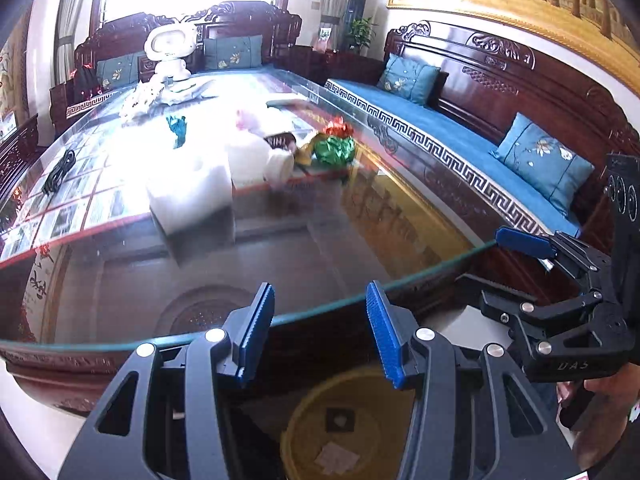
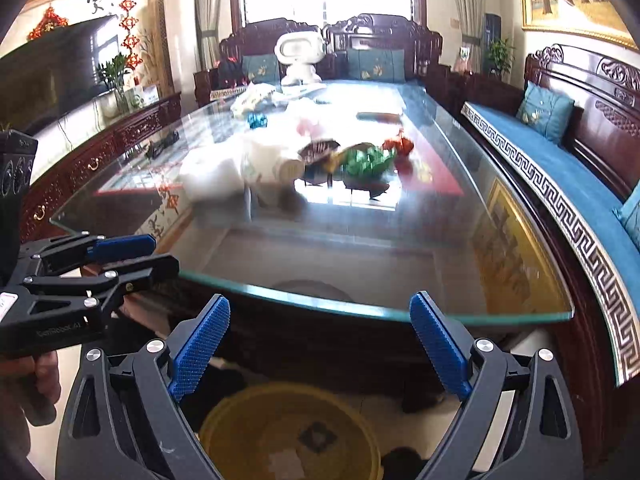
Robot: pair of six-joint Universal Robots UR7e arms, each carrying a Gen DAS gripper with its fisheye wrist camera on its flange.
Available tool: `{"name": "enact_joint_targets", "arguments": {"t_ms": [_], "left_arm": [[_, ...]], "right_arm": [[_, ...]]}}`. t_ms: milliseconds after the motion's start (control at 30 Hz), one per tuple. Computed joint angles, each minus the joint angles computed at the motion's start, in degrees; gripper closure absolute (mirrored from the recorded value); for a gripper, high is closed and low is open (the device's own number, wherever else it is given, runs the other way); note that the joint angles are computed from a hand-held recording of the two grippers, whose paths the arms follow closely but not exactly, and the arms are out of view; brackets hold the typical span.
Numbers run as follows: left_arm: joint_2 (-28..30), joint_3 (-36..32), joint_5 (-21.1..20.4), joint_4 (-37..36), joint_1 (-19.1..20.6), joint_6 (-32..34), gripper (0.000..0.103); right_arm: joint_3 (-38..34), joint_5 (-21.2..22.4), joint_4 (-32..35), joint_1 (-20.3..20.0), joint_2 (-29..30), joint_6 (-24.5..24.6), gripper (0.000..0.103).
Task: Collect trash
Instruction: 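Raise both open tools back up toward the table, then grasp the white foam block with the left tool while the right tool grasps the white bottle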
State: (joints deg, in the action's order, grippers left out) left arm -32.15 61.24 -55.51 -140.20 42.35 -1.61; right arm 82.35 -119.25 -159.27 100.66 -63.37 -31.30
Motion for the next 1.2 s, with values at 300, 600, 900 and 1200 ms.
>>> {"name": "enact_joint_targets", "arguments": {"t_ms": [300,600,900,1200], "left_arm": [[3.1,-7.2,0.7,2.2,1.3,0.9,0.031],[2.4,-5.7,3.1,-1.7,2.0,0.6,0.004],[5.8,-12.7,8.6,1.8,4.5,-4.7,0.004],[20.5,-39.9,11.4,15.9,7.0,-4.0,0.004]], "right_arm": [[-7.3,0.7,2.5,0.0,4.3,-1.0,0.014],[-10.6,2.9,4.3,-0.4,6.5,0.0,0.013],[-11.8,3.3,5.9,-1.0,7.6,1.1,0.013],[-13.2,3.5,7.0,-1.7,8.2,2.3,0.013]]}}
